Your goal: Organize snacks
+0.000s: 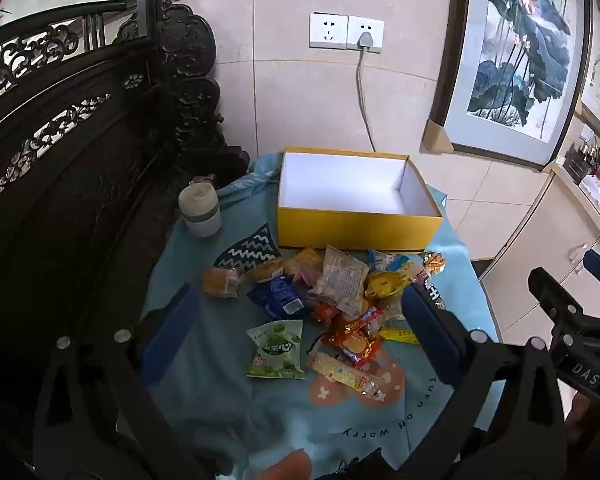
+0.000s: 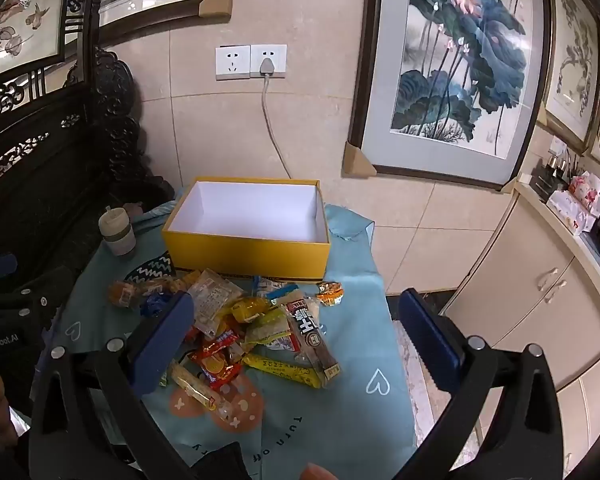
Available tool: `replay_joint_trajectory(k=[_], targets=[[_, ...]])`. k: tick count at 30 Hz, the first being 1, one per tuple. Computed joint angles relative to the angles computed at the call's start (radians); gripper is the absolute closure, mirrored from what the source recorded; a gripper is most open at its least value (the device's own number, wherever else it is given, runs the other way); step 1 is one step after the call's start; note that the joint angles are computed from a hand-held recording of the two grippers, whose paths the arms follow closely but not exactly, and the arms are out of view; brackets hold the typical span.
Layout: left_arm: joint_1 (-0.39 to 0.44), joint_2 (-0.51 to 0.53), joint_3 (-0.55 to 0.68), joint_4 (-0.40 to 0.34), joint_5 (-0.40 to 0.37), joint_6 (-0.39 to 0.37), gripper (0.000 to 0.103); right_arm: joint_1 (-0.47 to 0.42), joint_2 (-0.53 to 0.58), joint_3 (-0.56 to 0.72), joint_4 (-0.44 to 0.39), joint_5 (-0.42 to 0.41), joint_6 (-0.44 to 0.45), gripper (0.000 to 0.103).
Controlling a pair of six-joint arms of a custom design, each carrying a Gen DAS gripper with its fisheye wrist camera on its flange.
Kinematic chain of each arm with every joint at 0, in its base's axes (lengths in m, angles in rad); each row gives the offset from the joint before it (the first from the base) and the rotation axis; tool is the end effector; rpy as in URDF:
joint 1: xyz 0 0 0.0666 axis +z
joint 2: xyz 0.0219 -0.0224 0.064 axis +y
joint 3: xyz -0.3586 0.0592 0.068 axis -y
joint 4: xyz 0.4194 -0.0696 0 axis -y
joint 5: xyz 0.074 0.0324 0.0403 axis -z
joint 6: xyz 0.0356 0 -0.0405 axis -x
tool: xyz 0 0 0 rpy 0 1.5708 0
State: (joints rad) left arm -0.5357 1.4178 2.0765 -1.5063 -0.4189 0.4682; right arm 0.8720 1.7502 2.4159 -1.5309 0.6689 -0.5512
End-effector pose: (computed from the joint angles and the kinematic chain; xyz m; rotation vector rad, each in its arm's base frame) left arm 0.3825 -0.2107 0.6721 -0.1080 2.3227 0.0101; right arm 0.3701 0.4056 0.6526 -0.0733 2.2100 -0.0498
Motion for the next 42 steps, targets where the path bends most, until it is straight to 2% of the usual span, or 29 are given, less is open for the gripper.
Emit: replay_joint_trajectory(k=[8,10,19,42], targets=[[-0.002,-0.001,0.001,-0.003,0.001,0.002,0.002,0.001,-0.01,-0.026,0.021,-0.005,0.01,0.001],[-0.003,-0.014,-0.029,0.014,0.0,0.003,0.002,-0.001,-0.028,-0.073,0.054,-0.008,0.011,0.001],[0.005,-0.034,-0.064,0.03,0.003,0.0,0.002,-0.003,-0.004,-0.021,0.014,-0.012,0.008,0.001],[0.009,-0.008,-0.024,-0.004,0.006,0.012,0.002,-0.006,-0.001,-0.02,0.015,-0.028,0.013,0.001]])
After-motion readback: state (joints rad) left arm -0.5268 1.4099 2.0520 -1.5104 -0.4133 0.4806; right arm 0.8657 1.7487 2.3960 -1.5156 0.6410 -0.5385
